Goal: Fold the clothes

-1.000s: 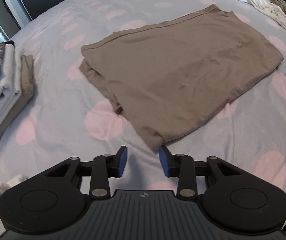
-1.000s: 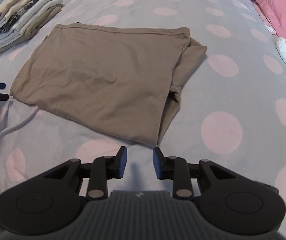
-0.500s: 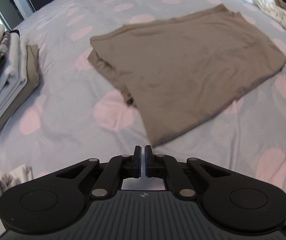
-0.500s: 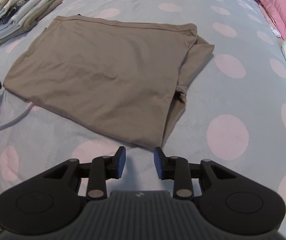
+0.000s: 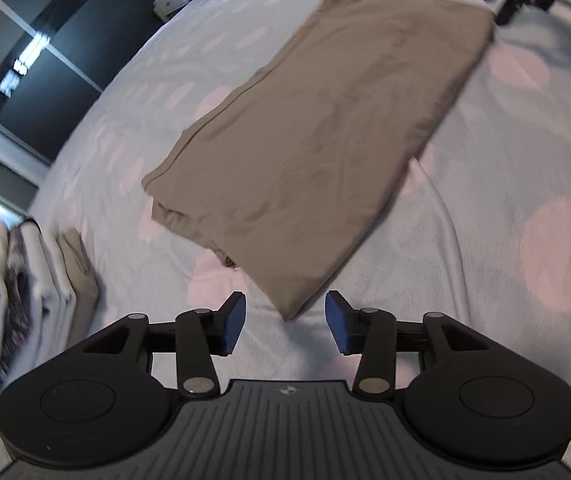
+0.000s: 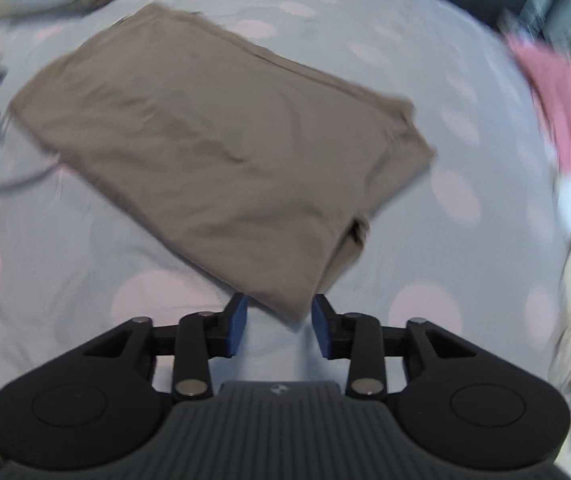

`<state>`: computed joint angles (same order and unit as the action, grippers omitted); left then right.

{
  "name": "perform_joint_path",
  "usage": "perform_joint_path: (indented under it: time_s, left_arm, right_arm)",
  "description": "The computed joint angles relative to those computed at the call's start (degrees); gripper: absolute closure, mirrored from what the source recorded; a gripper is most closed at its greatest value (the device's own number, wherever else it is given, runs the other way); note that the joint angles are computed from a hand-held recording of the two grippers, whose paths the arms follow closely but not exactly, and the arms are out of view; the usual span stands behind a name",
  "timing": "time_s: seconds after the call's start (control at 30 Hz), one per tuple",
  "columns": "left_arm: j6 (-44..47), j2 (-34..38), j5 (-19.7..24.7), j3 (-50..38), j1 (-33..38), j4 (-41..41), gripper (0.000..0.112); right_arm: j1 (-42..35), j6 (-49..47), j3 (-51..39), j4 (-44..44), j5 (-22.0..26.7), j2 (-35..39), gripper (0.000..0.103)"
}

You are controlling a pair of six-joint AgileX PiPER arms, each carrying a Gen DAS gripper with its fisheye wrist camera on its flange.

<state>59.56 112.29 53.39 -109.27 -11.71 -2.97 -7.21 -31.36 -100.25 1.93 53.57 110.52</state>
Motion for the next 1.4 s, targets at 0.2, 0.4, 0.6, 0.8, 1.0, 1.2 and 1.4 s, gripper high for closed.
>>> perform_joint_path:
  time_s: [0.2,0.4,0.6,0.8,1.0,1.2,1.4]
  left_arm:
    - [2.1,-4.8,-16.6,14.6,-3.6,8.6,0.071]
    - [0.0,-6.4,-30.5,25.8,-5.7,19.4,0.070]
    - [-3.0,-5.5,-39.5,29.6,-5.4,25.8,0.093]
    - [-1.6,-4.1,-36.3,23.8,-5.2,19.7,0.109]
    - [-1.0,-4.1,-28.4,16.1,-5.5,14.2,0.111]
    - [3.8,-4.6,-18.2,8.0,-4.3,8.2,0.111]
    - [8.2,-6.0,-3.6,-0.1,-1.9,1.8,0.111]
  right_arm:
    - [4.9,-10.2,11.3,-6.9,-11.2,-4.3,0.052]
    - [7.2,-7.8,19.9,-20.6,-21.6,-5.4,0.054]
    - [8.1,-4.1,25.1,-32.4,-29.4,-5.6,0.061]
    - [8.5,4.1,26.1,-43.7,-31.2,-5.5,0.097]
    - [6.3,-4.4,19.6,-29.9,-28.9,-6.1,0.101]
    - [4.3,-14.1,12.0,-17.5,-21.0,-7.2,0.101]
    - [1.8,-22.3,2.8,-6.1,-6.7,-7.8,0.101]
